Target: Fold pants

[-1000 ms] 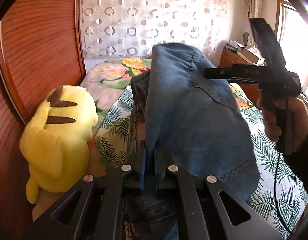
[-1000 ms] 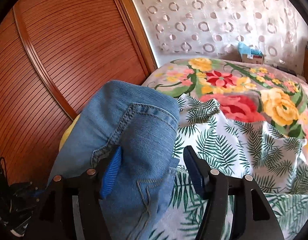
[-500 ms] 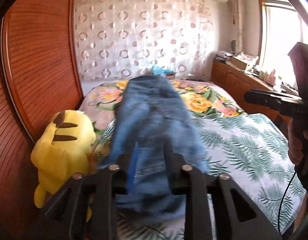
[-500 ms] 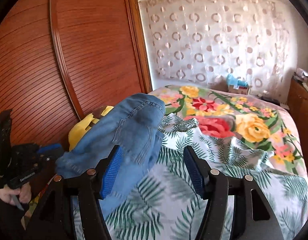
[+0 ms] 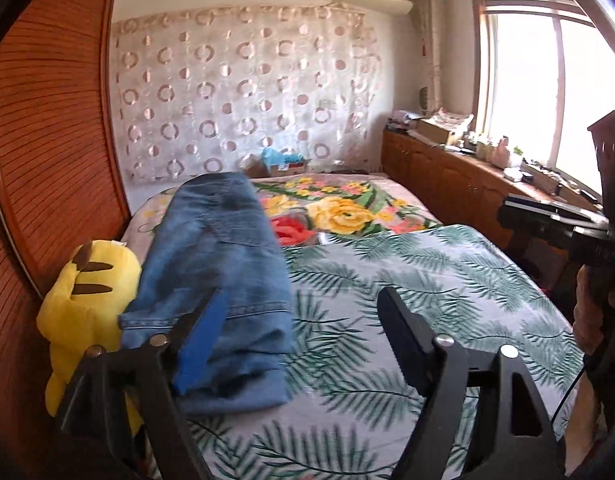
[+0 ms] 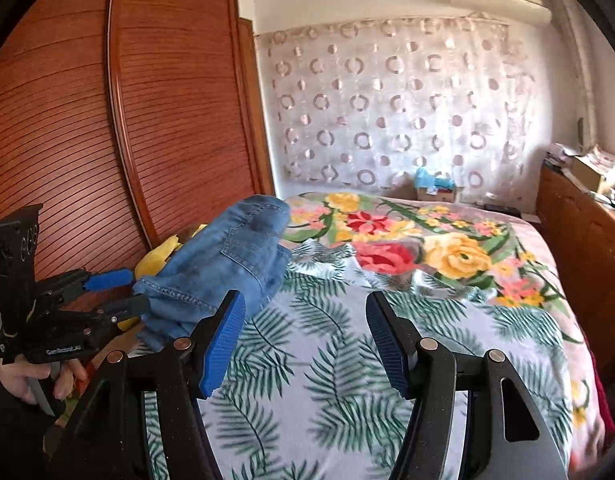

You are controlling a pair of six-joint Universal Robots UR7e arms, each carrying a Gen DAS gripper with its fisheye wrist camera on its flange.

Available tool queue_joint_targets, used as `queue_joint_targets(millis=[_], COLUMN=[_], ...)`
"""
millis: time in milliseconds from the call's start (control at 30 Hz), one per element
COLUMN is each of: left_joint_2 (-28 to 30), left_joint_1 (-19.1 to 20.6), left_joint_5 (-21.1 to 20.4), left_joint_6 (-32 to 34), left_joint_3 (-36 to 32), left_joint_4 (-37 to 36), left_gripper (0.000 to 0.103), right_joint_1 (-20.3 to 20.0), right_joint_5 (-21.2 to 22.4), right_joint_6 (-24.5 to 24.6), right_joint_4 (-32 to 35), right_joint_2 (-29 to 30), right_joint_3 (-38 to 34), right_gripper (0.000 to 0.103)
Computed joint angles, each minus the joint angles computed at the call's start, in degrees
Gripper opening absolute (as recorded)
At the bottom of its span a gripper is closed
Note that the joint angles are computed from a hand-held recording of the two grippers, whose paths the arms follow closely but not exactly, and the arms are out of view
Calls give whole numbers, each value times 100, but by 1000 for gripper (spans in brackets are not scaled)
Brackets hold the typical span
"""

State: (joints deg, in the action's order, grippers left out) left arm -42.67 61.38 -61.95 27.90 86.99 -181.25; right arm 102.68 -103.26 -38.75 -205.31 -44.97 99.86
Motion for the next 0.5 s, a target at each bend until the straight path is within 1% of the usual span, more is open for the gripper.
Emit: queue_joint_targets(millis=[67,100,133,267,300,500], left_joint_2=[-30,-24,-22,-160,-187,-350], left_joint_1=[-100,-141,-182,-321,-367,-591], left_joint_5=[48,98,135,-4,10,134], left_joint_6=[23,62,105,17,-3,-51], left_joint_3=[140,198,260,564,636,998], left_joint_4=[-105,-242,-388,-704,-801,-1032], left_gripper=[79,84,85,89,90,91], right_joint_1=[-14,-3,3,92,131,383], right_joint_5=[-34,-57,-105,-314,-399,-718], right_joint_6=[28,40,58,87,84,125], right_joint_4=[-196,-267,-384,-918,-1118,-1848], right_joint_2=[-71,-86,-127,-297,-322,-449], right_joint_3=[191,250,366,856,973,1438], right_gripper=[65,65,65,65,67,75])
